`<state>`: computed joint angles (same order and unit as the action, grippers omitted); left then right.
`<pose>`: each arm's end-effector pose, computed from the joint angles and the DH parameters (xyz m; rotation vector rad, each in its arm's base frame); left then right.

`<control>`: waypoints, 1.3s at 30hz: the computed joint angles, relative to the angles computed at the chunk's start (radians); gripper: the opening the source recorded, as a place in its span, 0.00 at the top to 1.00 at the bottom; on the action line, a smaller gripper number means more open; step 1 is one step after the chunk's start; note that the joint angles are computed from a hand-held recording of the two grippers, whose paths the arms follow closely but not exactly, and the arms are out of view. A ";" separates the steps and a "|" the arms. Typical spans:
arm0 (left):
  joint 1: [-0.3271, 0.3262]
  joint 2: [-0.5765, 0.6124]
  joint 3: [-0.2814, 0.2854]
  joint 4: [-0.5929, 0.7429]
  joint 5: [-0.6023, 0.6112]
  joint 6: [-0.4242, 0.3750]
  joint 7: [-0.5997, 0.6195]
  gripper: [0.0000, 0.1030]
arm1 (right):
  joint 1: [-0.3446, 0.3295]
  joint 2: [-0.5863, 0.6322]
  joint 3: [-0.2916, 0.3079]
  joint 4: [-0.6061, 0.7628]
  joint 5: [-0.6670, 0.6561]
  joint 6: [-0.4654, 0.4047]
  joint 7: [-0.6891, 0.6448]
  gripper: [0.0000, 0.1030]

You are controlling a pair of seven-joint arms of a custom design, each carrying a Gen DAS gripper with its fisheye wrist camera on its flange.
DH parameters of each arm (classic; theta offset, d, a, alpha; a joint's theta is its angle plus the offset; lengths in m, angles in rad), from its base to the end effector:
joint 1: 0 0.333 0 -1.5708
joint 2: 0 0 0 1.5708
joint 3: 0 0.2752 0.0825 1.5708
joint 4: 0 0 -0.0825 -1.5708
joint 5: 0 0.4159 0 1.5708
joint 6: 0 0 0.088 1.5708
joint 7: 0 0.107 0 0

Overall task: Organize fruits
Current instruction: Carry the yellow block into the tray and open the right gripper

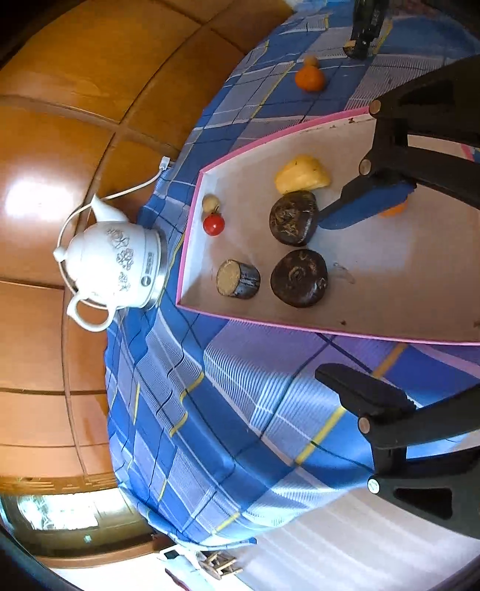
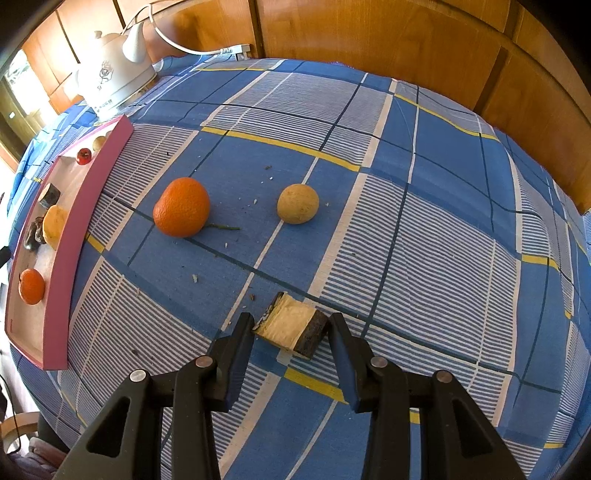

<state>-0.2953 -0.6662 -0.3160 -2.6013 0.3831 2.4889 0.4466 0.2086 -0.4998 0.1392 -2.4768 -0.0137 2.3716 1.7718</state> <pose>0.3672 -0.2572 0.4703 -2.0630 1.5565 -0.7052 0.4495 0.1631 0.4584 -2.1370 1.8363 -0.3719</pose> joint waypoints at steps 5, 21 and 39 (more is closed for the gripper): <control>0.007 -0.034 -0.044 0.004 0.044 -0.061 -0.037 0.16 | 0.000 -0.002 0.006 0.000 -0.008 -0.001 0.010 0.59; -0.024 -0.045 -0.060 0.021 0.116 -0.101 -0.082 0.01 | -0.003 -0.018 0.019 -0.018 -0.037 0.010 0.035 0.59; -0.026 -0.096 -0.046 -0.025 0.102 -0.089 -0.089 0.01 | 0.184 0.076 -0.003 0.151 0.242 0.110 -0.179 0.59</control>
<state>-0.3212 -0.7619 -0.3621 -2.6263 0.4851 2.4001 0.3575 0.3926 -0.4234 0.1365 -2.3261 0.2283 2.4812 1.5923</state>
